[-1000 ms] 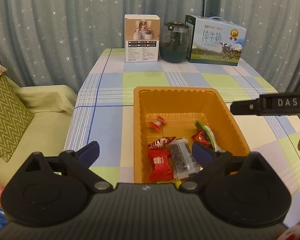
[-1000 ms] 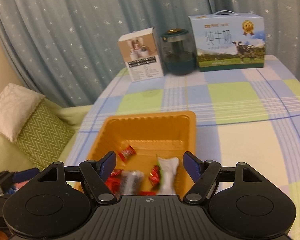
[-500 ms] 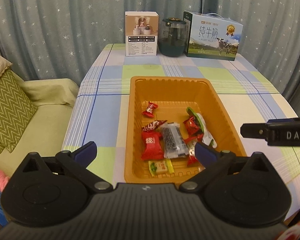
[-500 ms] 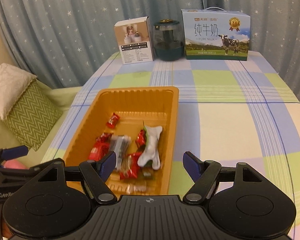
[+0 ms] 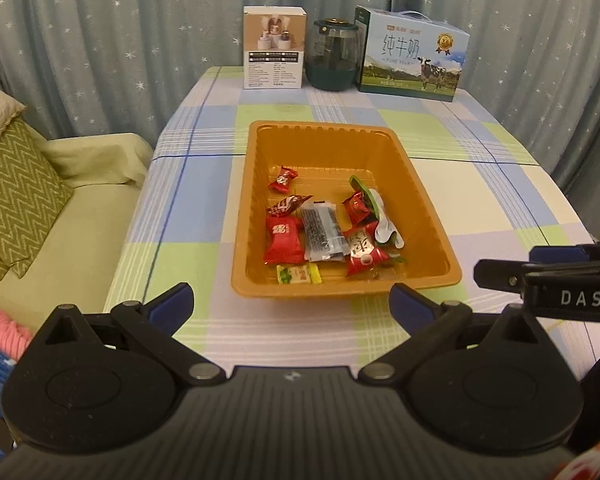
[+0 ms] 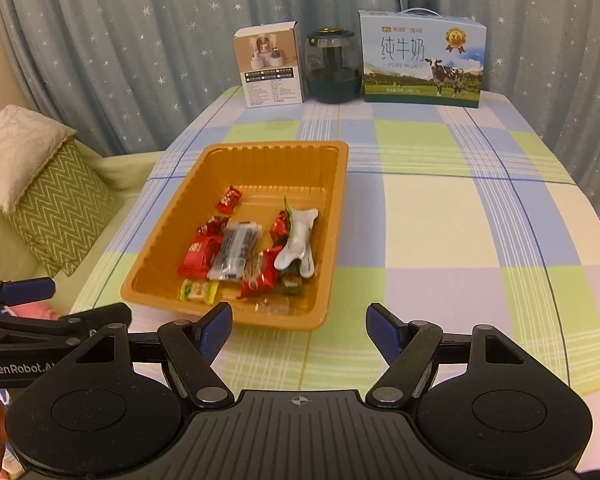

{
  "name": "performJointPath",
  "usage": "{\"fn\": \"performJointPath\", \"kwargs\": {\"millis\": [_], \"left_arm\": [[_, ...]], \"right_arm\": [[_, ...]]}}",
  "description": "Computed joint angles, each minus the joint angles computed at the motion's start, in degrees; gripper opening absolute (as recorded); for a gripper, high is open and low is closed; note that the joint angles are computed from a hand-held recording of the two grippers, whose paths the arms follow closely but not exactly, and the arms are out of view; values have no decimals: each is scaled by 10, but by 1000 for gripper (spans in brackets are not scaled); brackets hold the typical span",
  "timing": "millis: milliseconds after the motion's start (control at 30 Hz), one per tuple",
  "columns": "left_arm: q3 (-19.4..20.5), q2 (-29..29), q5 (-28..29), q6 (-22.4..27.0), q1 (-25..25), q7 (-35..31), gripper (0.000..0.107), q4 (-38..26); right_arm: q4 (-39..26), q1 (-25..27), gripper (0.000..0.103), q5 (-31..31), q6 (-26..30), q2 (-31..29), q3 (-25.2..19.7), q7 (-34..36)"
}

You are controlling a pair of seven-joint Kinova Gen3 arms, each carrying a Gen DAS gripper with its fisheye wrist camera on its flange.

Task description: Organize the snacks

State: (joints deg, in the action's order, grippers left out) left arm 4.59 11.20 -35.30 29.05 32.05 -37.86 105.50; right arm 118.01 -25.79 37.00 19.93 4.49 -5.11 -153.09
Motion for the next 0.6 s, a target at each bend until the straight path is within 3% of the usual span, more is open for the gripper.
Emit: {"fn": "performJointPath", "kwargs": {"millis": [600], "left_arm": [[51,-45,-76,81,31,121,103,15]], "right_arm": [[47,43,74,-2,38,-89,-75,-19]]}}
